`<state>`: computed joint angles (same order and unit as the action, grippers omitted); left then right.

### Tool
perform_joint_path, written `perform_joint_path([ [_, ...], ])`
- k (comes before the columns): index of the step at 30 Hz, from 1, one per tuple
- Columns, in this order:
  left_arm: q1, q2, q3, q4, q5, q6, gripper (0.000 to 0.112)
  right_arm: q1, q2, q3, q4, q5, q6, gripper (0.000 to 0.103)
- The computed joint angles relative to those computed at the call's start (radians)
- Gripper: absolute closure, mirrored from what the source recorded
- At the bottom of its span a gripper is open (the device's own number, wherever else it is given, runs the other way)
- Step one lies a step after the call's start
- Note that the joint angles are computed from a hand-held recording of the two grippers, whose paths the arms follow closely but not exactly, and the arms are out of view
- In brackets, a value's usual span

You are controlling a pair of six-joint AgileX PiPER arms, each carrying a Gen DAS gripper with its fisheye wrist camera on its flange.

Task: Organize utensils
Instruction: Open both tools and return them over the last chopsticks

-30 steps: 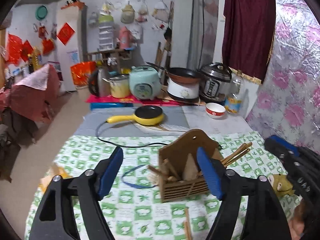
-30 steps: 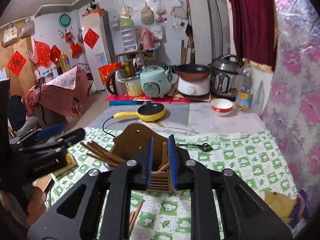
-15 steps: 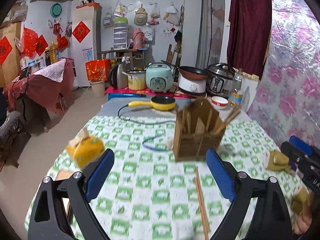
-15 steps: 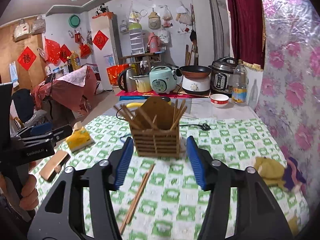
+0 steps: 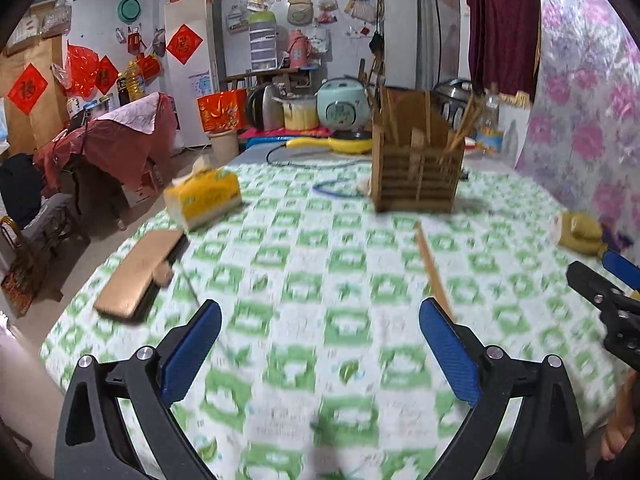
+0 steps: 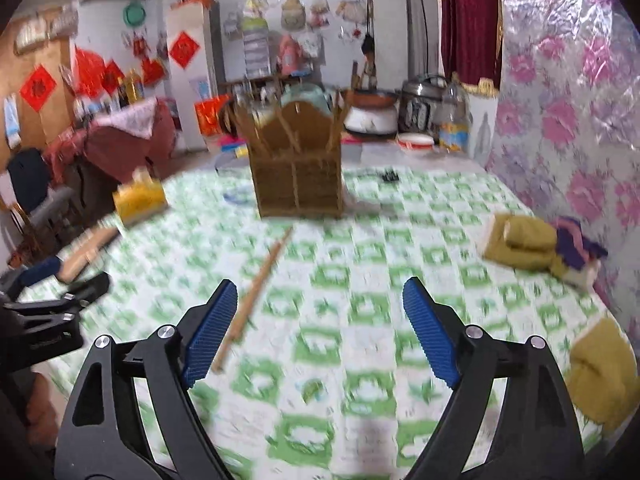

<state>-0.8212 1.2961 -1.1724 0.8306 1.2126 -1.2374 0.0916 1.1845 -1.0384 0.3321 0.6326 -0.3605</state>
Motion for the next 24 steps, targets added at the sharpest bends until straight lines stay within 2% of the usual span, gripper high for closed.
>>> perform_joint_path([
  [3,-0.010,0.002,0.052,-0.007,-0.016,-0.022,0.015,0.029,0.019,0.046,-0.096,-0.049,0.064,0.020],
  [6,0.004,0.017,0.077,-0.029,-0.049,-0.015,0.015,0.039,0.033,0.057,-0.118,-0.069,0.079,0.020],
  [14,0.031,0.085,0.090,-0.043,-0.077,0.002,0.015,0.086,0.066,0.077,-0.250,-0.146,0.184,0.016],
  [16,0.044,0.094,0.088,-0.058,-0.091,0.015,0.015,0.062,0.083,0.057,-0.171,-0.126,0.112,0.016],
  [20,0.059,0.115,0.081,-0.076,-0.109,0.033,0.015,0.035,0.097,0.048,-0.131,-0.133,0.083,0.013],
  [24,0.050,0.135,0.069,-0.075,-0.104,0.038,0.015,0.000,0.135,0.019,-0.033,-0.081,-0.006,0.013],
])
